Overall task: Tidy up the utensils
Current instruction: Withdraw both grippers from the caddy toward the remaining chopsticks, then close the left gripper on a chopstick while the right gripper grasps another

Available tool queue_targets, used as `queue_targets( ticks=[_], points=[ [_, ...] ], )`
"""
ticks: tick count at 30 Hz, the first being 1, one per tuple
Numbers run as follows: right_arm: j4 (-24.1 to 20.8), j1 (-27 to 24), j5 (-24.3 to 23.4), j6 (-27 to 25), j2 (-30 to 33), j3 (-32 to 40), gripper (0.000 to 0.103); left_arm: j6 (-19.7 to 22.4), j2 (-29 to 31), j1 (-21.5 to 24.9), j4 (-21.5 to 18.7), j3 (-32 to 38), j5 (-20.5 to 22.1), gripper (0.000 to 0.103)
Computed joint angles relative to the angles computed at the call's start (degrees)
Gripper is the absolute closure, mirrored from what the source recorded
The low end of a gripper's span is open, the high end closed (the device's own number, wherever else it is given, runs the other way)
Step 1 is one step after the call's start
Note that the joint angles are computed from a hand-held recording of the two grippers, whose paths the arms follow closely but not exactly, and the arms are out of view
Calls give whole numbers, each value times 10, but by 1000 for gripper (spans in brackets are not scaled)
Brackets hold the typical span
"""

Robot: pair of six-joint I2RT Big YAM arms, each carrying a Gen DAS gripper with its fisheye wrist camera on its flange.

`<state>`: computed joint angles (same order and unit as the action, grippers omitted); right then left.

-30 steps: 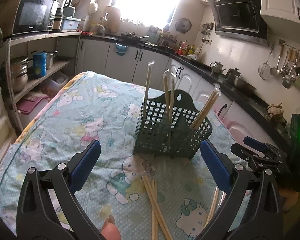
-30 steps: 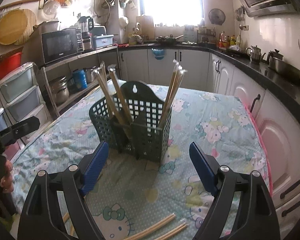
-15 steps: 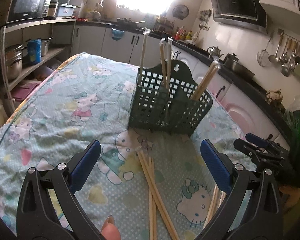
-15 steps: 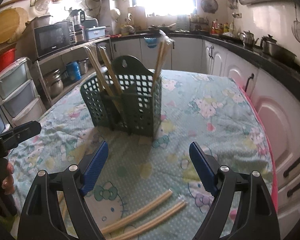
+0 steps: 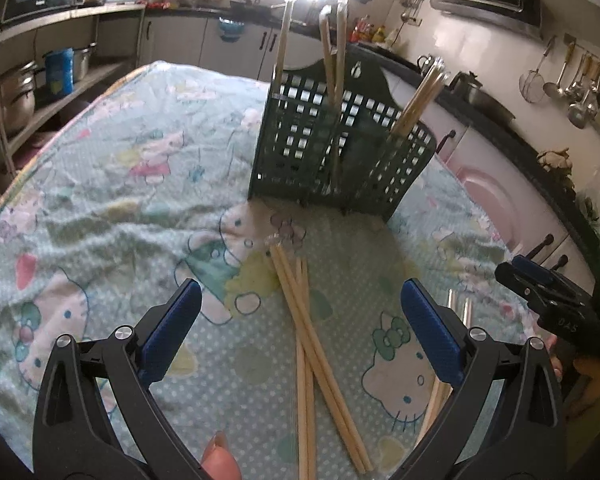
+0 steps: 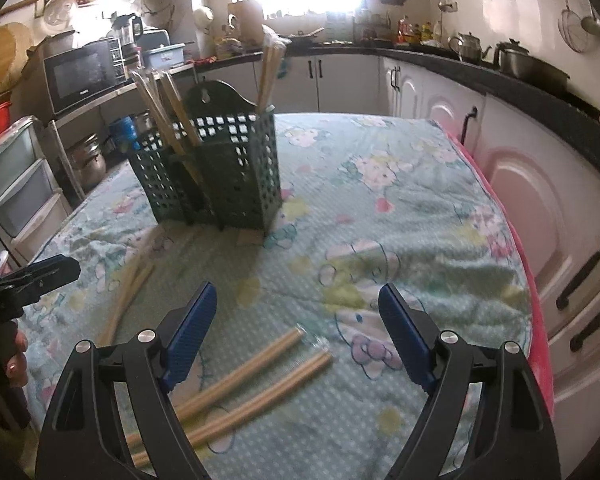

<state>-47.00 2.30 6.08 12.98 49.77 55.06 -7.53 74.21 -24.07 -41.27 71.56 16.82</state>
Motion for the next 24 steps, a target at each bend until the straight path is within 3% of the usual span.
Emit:
queue_targets(
  ticks=[5, 7, 10, 24],
  points=[
    [-10, -7, -15, 2, -5, -18, 23, -1, 24, -3, -15, 7, 1, 25],
    [-12, -9, -23, 2, -2, -22, 26, -1, 34, -5, -20, 12, 1, 37],
    [-18, -12, -40, 2, 11, -19, 32, -7, 51, -4, -29, 22, 6, 47],
    [-30, -20, -94, -20, 78, 14, 51, -21, 112, 5, -58, 82, 16, 64]
  ],
)
